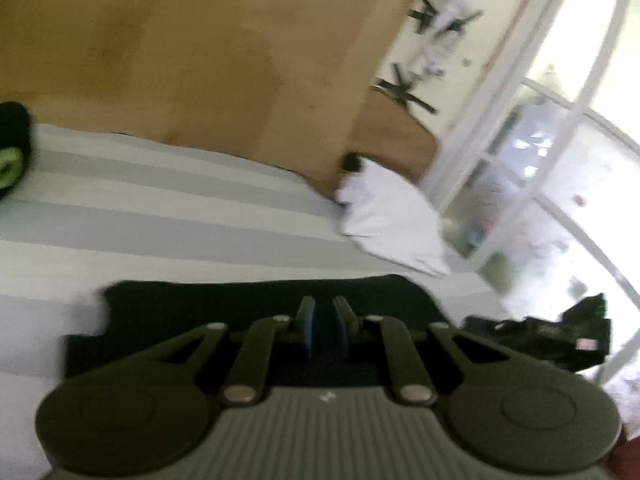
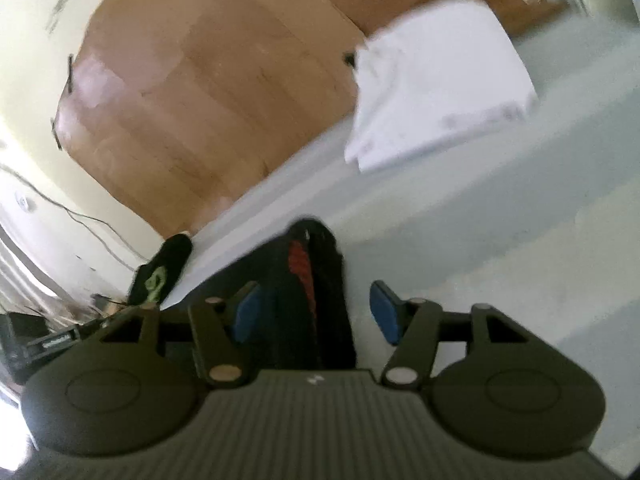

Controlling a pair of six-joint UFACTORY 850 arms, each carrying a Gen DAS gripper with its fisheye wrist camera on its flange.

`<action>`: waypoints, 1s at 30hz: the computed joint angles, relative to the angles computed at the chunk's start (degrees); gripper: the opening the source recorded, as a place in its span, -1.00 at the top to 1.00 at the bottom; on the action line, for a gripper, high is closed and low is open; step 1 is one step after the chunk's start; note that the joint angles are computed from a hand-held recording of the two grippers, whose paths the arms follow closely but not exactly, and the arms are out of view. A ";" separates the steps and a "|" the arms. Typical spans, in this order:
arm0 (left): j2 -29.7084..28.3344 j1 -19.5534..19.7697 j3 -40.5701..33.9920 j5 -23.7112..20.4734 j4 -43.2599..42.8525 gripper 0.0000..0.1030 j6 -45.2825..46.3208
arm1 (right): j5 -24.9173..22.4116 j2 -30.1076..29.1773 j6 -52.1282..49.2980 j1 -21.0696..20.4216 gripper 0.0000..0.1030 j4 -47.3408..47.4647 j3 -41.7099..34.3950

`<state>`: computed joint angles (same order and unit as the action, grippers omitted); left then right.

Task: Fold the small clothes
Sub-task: 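Grasp the folded sweater edge with both grippers and fold it over again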

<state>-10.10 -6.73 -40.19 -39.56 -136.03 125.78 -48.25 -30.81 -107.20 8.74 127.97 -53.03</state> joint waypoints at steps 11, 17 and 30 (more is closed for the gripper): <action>-8.71 -0.88 -4.88 0.66 8.00 0.89 -12.03 | -0.69 -3.29 10.69 2.44 -0.21 -8.82 -4.75; -8.88 -0.61 -4.46 -0.63 7.11 0.89 -10.97 | -8.02 -5.49 15.95 2.93 0.38 -10.93 -6.69; 0.18 5.39 5.53 -5.60 0.41 0.51 -6.03 | 2.69 1.79 4.10 16.47 0.46 -22.33 -13.95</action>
